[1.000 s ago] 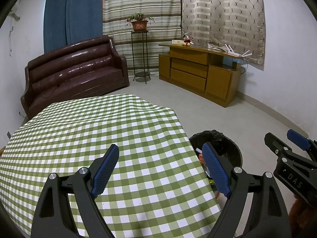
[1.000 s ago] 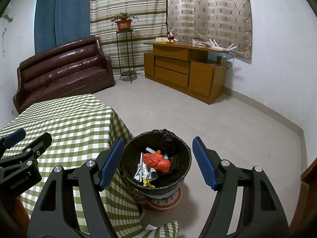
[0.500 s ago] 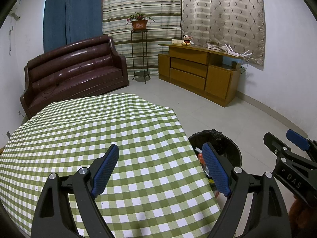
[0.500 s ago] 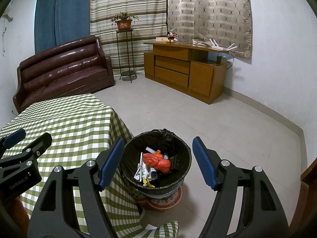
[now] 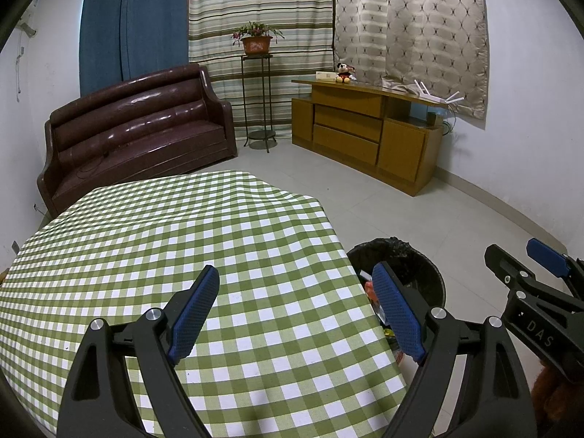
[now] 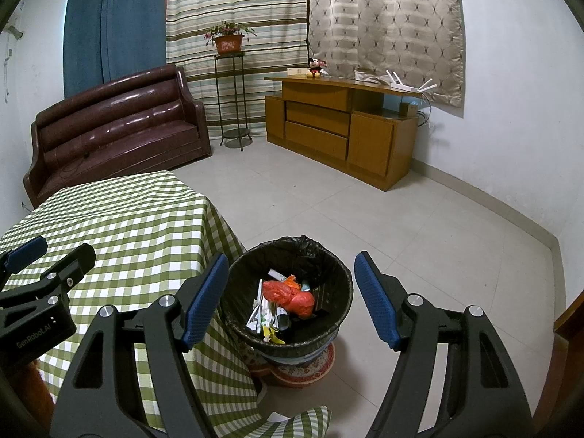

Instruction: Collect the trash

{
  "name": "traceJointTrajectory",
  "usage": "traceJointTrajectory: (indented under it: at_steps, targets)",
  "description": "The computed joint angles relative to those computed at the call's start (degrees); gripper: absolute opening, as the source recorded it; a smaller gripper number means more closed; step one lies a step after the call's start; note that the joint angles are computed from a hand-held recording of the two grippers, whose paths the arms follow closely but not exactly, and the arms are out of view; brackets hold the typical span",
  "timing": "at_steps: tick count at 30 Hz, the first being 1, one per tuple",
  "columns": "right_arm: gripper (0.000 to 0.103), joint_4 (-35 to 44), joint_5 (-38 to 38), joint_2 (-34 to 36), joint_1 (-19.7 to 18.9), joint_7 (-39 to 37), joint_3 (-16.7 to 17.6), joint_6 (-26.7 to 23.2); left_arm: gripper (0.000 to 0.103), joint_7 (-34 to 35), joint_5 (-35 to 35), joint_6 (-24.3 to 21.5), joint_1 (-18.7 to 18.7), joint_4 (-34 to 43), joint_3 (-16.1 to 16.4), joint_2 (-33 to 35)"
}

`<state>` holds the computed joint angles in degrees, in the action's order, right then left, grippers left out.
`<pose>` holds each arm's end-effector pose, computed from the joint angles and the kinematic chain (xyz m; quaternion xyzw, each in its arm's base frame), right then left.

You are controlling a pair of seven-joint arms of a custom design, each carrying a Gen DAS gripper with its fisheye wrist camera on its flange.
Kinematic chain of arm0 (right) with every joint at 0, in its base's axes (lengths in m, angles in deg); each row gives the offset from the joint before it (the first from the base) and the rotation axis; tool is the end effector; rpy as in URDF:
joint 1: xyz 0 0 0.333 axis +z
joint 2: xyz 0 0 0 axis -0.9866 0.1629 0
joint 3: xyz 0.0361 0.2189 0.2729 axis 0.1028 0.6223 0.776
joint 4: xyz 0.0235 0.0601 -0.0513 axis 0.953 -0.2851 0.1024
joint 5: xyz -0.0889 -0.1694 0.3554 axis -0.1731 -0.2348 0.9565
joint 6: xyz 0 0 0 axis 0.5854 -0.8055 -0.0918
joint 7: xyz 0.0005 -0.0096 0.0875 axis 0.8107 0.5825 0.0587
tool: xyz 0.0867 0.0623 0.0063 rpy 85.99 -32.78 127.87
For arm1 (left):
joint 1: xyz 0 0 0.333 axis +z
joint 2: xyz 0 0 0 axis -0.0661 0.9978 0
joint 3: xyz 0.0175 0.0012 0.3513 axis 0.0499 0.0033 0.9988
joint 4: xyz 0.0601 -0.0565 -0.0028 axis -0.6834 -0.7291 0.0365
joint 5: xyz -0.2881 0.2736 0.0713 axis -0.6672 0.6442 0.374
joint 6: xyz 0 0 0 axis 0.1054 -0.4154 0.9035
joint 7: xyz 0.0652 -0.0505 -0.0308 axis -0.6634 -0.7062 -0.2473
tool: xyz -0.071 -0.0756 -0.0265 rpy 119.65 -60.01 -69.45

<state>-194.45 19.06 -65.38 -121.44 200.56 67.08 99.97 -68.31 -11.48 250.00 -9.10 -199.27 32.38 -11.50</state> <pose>0.4571 0.2191 0.5097 -0.6035 0.6449 -0.3384 0.3247 0.4813 -0.2367 0.5172 -0.6104 0.6474 -0.3283 0.3169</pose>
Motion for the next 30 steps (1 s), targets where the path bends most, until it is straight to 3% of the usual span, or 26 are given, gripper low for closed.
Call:
traceJointTrajectory:
  at_steps: [30]
  targets:
    - [0.07,0.26,-1.31,0.35,0.71,0.84,-0.76,-0.48,0.083,-3.16,3.44,0.79,0.09,-0.05,-0.05,-0.19]
